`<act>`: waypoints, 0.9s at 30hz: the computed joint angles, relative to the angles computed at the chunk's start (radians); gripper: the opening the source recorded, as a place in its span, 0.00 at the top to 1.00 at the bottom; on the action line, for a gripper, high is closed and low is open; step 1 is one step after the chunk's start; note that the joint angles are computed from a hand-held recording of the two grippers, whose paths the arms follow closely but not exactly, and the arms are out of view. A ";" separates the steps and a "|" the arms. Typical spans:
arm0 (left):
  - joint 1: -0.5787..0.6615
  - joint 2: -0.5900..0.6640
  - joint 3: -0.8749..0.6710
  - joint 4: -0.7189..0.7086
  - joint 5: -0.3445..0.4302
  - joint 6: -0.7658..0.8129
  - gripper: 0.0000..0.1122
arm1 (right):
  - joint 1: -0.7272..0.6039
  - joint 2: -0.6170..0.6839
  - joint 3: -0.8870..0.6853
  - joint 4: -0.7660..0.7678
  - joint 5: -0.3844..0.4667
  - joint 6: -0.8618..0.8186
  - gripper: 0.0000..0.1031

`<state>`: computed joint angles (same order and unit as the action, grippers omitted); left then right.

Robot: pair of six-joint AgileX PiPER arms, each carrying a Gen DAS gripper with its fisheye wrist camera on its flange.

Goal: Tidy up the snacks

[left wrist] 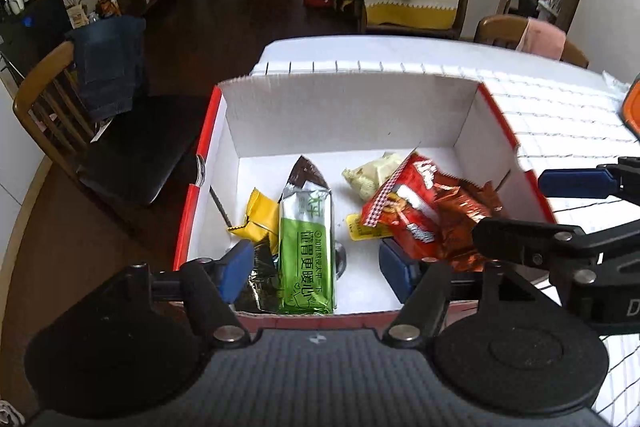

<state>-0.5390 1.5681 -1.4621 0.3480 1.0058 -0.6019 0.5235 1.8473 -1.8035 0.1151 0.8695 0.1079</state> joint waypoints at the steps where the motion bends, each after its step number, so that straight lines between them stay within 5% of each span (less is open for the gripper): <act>1: -0.006 -0.009 0.001 0.002 0.002 -0.006 0.37 | 0.001 -0.016 0.014 0.000 -0.011 0.000 0.15; 9: -0.068 -0.094 0.021 0.050 0.026 -0.075 0.30 | 0.011 -0.141 0.127 0.005 -0.087 0.008 0.01; 27: -0.204 -0.215 0.052 0.150 0.076 -0.228 0.09 | 0.089 -0.350 0.390 -0.228 -0.243 0.332 0.00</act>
